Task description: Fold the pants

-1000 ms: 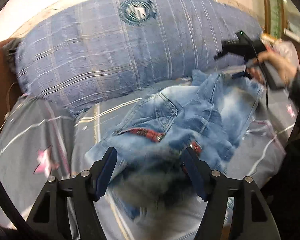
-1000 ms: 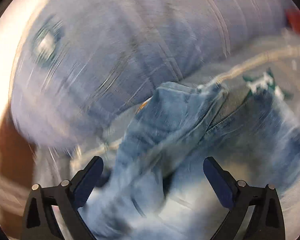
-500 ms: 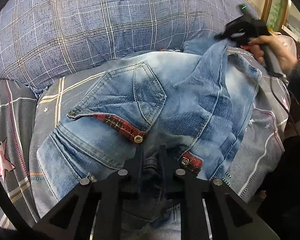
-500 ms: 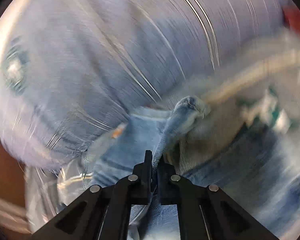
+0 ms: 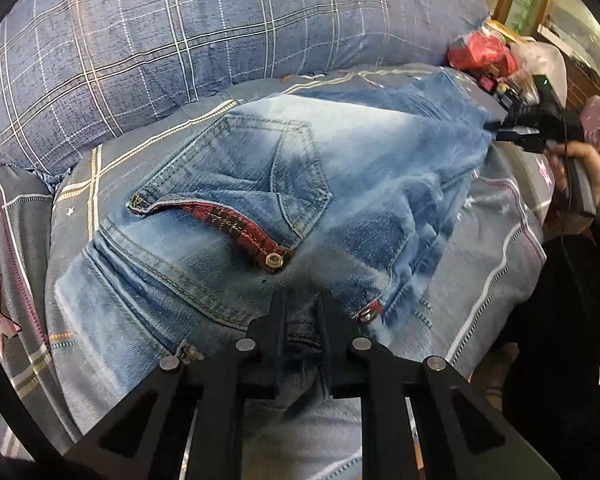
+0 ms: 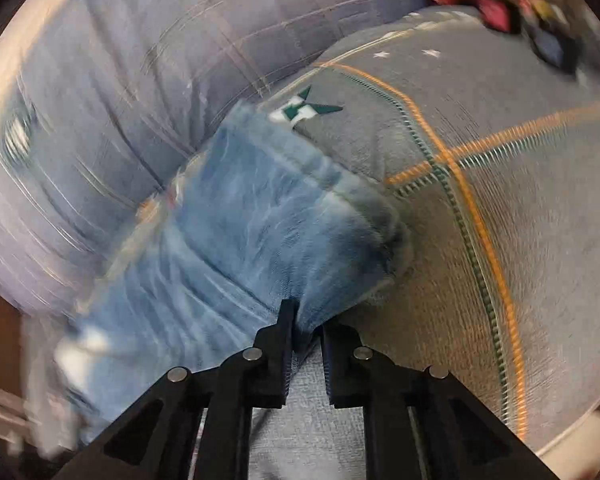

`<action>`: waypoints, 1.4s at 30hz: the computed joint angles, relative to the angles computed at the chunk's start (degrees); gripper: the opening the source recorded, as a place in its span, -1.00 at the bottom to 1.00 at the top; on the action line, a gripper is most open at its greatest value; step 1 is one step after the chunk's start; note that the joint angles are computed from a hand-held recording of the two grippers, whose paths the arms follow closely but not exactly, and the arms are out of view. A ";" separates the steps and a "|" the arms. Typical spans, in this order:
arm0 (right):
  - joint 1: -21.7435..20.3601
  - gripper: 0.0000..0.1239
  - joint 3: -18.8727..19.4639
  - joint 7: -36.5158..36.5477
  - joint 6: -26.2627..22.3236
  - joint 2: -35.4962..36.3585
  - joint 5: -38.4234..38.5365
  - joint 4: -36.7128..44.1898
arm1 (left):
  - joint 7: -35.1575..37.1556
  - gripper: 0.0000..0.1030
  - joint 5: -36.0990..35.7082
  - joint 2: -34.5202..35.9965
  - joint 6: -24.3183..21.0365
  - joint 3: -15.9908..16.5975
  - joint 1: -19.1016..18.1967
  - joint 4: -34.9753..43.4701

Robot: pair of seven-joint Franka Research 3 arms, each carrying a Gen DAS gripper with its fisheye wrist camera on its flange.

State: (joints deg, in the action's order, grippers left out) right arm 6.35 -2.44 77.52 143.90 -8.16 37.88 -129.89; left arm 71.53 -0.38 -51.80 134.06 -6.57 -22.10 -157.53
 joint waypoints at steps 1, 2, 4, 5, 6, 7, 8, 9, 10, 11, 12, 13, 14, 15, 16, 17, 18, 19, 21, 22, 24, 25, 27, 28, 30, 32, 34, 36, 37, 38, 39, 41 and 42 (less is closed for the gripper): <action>-1.46 -0.21 1.03 0.97 1.17 -0.53 0.12 -0.60 | 0.16 -0.69 0.08 0.10 -0.82 0.02 -0.07 0.58; -3.45 0.28 3.03 5.22 4.57 -1.87 -3.79 -1.67 | 0.20 -0.69 -0.02 0.21 -1.75 0.04 -0.16 1.26; -1.66 0.33 1.05 9.27 7.47 -3.37 -8.48 -1.23 | 0.24 -0.69 -0.64 -0.40 -2.65 0.33 -0.47 1.89; -1.55 0.33 0.93 9.69 7.80 -3.55 -8.96 -0.69 | 0.32 -0.69 -0.96 -1.05 -2.47 0.63 -0.52 1.94; -1.13 0.33 0.81 9.37 8.46 -3.36 -8.74 0.19 | 0.29 -0.68 -1.20 -1.50 -1.96 0.76 -0.49 1.99; -0.21 0.33 0.23 7.06 8.71 -2.52 -7.16 1.77 | 0.36 -0.68 -1.34 -1.82 -1.36 0.93 -0.43 2.18; 0.80 0.33 -0.57 3.21 7.96 -1.56 -4.99 3.50 | 0.46 -0.68 -1.37 -1.91 -0.55 1.04 -0.31 2.35; 1.54 0.33 -0.44 0.82 7.98 -0.18 -3.80 4.93 | 0.50 -0.65 -1.32 -1.79 0.07 1.08 -0.12 2.53; 2.25 0.33 -0.03 -1.82 7.66 1.54 -3.25 7.07 | 0.22 -0.59 -1.09 -1.02 0.68 0.88 0.38 3.01; 2.79 0.33 0.52 -4.79 6.91 4.69 -3.81 10.54 | 0.17 -0.56 -0.98 -0.01 1.08 1.02 0.77 3.51; 2.66 0.32 0.88 -6.12 6.84 6.62 -4.54 12.04 | -0.03 -0.54 -1.20 1.11 1.63 1.19 0.95 3.90; 2.47 0.30 1.35 -5.45 6.42 9.08 -7.59 14.34 | 0.05 -0.54 -1.83 2.48 2.42 1.79 0.87 4.08; 2.66 0.26 1.78 -1.16 5.35 13.19 -14.55 18.38 | 0.02 -0.54 -2.45 3.53 2.54 2.29 0.95 4.13; 2.72 -0.01 1.71 0.77 4.23 15.80 -17.78 20.97 | -0.04 -0.54 -3.05 4.46 2.06 2.60 1.03 4.16; 2.81 -0.31 1.64 2.38 2.07 18.38 -20.15 23.85 | 0.13 -0.54 -3.59 4.90 1.45 2.87 1.02 3.83; 2.80 -0.70 1.55 4.04 -0.65 20.92 -21.82 26.97 | 0.18 -0.54 -3.94 4.93 0.91 2.76 1.06 3.40; 2.53 -0.70 1.71 4.03 -1.33 21.90 -21.94 28.08 | 0.58 -0.54 -4.24 4.88 0.40 2.87 1.00 2.86; 2.69 -0.71 1.89 3.75 0.15 22.17 -22.75 28.02 | 1.13 -0.53 -4.69 4.24 0.42 3.12 0.82 1.84; 4.35 -0.73 1.07 5.37 5.80 21.76 -28.22 26.69 | 1.84 -0.53 -5.81 2.41 1.12 3.72 0.59 0.10; 5.19 -0.73 0.20 7.65 8.29 21.86 -31.37 26.51 | 1.93 -0.53 -6.39 1.75 1.41 4.04 0.61 -0.43; 5.13 -0.73 -0.20 9.92 10.18 22.51 -33.04 26.71 | 2.19 -0.53 -7.21 1.20 1.58 4.41 0.65 -0.79; 4.64 -0.73 0.17 9.95 8.59 24.25 -32.36 28.45 | 2.26 -0.53 -7.20 1.16 1.54 4.24 0.82 -0.77; 5.24 -0.67 -0.34 11.48 7.87 26.65 -34.22 29.59 | 2.19 -0.53 -7.19 0.93 1.23 3.97 1.16 -0.63; 5.60 -0.66 -0.68 12.26 9.11 26.30 -35.18 28.41 | 1.77 -0.53 -7.20 0.57 0.83 3.77 1.44 -0.40; 6.55 -0.05 -1.98 16.17 10.96 24.84 -37.08 26.07 | 1.73 -0.53 -7.06 -1.58 -0.29 4.07 1.79 -0.73; 6.75 0.33 -2.38 18.75 11.06 22.83 -38.85 24.41 | 0.80 -0.53 -5.74 -4.70 -1.46 3.43 3.36 -0.64; 6.25 0.33 -1.47 18.13 13.42 18.48 -39.40 20.17 | -0.75 -0.27 -4.11 -7.99 -3.48 3.23 5.38 -0.40; 4.57 0.33 1.94 10.98 14.39 13.04 -33.47 15.03 | -3.17 0.11 -3.17 -11.17 -6.02 3.37 7.37 -0.45; 5.25 0.33 2.46 6.38 14.34 11.73 -28.99 13.71 | -4.48 0.14 -2.92 -12.75 -7.22 3.65 8.28 -0.71; 4.48 0.33 4.98 -2.24 12.69 8.70 -20.65 11.30 | -5.67 0.14 -3.15 -14.20 -8.37 4.32 8.83 -1.10; 4.89 0.33 5.49 -8.76 11.04 6.74 -14.51 9.82 | -6.83 0.14 -3.63 -15.43 -9.36 4.97 9.18 -1.57; 7.67 0.33 5.82 -21.67 6.05 2.70 -3.80 6.71 | -9.69 0.14 -5.33 -18.25 -11.57 6.33 9.89 -3.04; 9.21 0.33 5.81 -26.30 3.95 0.94 -0.54 5.15 | -11.01 0.14 -6.78 -19.98 -12.08 7.32 9.87 -4.26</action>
State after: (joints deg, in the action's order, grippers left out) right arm 15.56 3.37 51.23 147.85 -7.23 37.34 -124.74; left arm 60.52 -7.16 -71.78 121.98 0.76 -12.23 -161.79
